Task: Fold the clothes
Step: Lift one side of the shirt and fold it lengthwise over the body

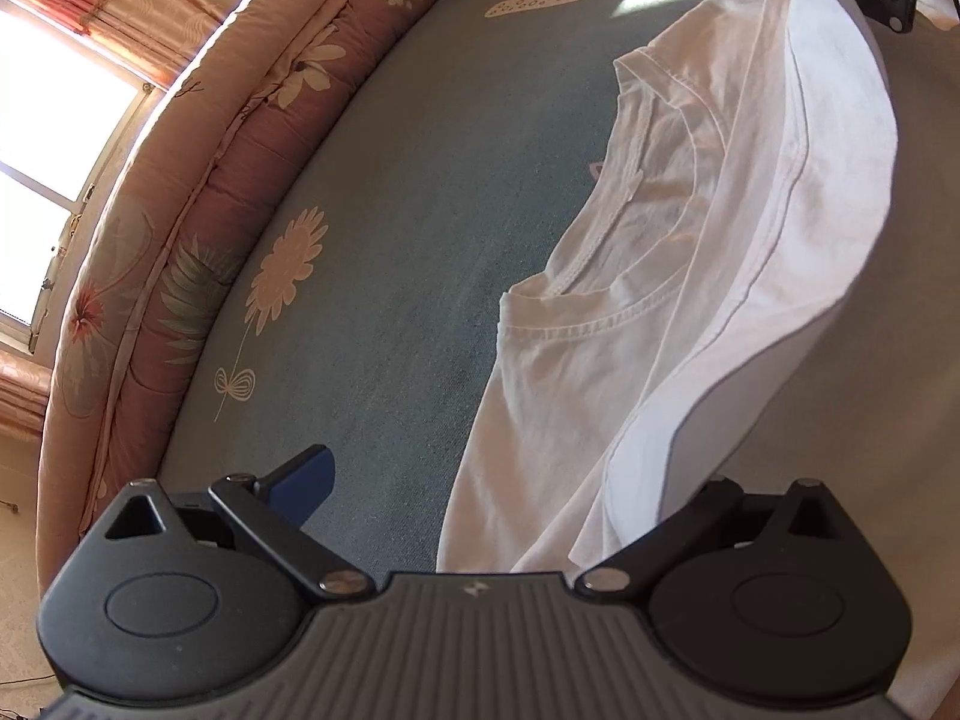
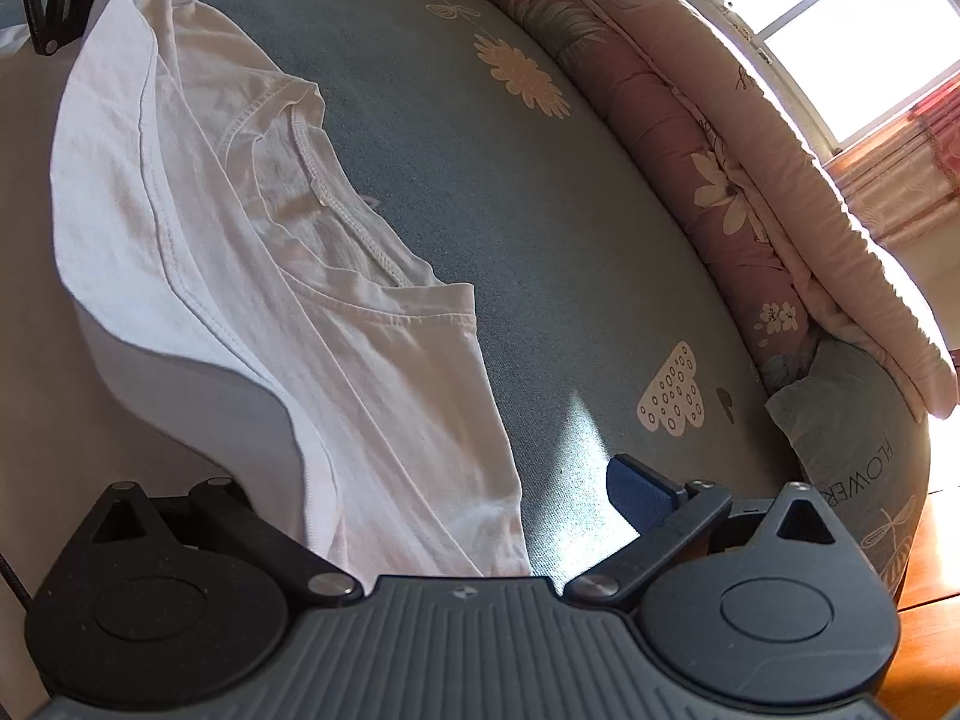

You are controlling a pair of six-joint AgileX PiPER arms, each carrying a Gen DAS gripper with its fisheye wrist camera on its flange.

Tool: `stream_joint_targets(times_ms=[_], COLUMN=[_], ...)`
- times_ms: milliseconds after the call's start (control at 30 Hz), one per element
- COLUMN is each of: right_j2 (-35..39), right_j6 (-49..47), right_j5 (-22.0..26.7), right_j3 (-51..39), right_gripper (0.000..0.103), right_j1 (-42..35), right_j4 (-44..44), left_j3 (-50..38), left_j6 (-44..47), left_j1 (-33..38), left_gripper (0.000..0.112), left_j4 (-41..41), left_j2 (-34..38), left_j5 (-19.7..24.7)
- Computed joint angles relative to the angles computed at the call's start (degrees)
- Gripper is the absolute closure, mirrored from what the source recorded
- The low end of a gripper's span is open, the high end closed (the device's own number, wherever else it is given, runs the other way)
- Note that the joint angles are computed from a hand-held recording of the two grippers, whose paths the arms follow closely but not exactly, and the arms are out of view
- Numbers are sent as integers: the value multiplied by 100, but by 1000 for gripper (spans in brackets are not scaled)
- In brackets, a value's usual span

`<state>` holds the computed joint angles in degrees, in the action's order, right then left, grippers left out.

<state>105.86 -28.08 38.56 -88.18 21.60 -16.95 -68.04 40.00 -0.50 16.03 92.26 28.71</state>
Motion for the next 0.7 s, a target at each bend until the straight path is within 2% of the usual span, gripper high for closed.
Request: stream_joint_targets(times_ms=[100,200,267,400,500,633,700], right_j2=[294,442,503,120,-192,-424,-289], right_j6=[-141,-98,-48,132,122,283,520], right_j5=[114,314,449,688,1078,834,706], right_j3=[-353,-507,-590,-423,-270,87,-51], right_gripper=[0,0,0,0,0,0,0], right_j1=[-107,-166,-203,-250,-320,-279,-351], right_j4=[190,415,557,872,1282,900,661], left_j3=[-544,-641,-517,-331,-197,-515,-1014], left_j6=[-82,-275,-275,243,513,-36,-516], left_j1=[74,106,111,195,249,282,321], left_gripper=[12,13,14,14,14,14,14], left_j4=[-266,-362,-477,-1185,-1474,-1162,-1165], left_j2=[458,587,426,-16,-233,82,397], left_j5=[500,747,767,1074,1174,1051,1293])
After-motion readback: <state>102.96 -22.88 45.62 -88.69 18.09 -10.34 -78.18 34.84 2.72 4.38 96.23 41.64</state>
